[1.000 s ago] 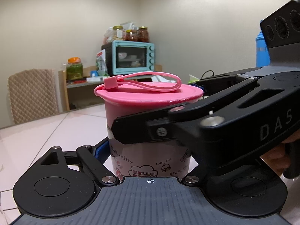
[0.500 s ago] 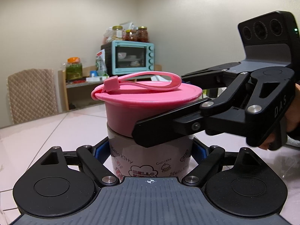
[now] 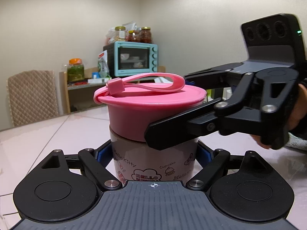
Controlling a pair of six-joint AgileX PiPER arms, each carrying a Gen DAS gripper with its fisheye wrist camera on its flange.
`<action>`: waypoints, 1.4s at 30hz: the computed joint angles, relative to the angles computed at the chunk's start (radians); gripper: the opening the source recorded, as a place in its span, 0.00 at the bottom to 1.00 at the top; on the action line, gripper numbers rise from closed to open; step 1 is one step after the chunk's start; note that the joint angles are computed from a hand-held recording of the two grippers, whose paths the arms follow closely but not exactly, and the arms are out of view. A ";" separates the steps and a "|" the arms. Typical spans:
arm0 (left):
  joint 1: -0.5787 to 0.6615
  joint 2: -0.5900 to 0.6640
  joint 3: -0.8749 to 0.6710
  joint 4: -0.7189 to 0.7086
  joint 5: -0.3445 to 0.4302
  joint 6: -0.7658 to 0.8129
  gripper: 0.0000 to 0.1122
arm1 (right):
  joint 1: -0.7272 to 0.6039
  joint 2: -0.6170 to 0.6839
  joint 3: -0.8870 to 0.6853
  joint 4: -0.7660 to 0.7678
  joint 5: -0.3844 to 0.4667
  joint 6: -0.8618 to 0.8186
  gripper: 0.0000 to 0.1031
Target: Unscrew bottle cap and pour
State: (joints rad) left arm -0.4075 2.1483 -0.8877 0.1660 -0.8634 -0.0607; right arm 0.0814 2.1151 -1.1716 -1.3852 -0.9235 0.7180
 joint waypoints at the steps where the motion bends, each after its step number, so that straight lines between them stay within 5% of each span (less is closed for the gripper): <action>1: 0.001 0.000 -0.002 0.002 0.002 -0.002 0.80 | 0.011 -0.030 0.054 0.065 0.024 -0.049 0.90; 13: 0.004 0.002 0.001 0.007 -0.004 -0.002 0.80 | 0.193 -0.146 0.372 0.783 0.081 -0.489 0.94; 26: 0.006 0.002 0.000 0.010 -0.004 -0.004 0.80 | 0.301 -0.079 0.338 1.100 0.117 -0.598 0.91; 35: 0.007 0.001 0.000 0.014 -0.003 -0.006 0.80 | 0.270 -0.051 0.312 1.003 0.095 -0.545 0.83; 42: 0.009 0.002 -0.001 0.015 -0.003 -0.007 0.80 | 0.105 -0.005 0.176 0.495 0.073 -0.291 0.83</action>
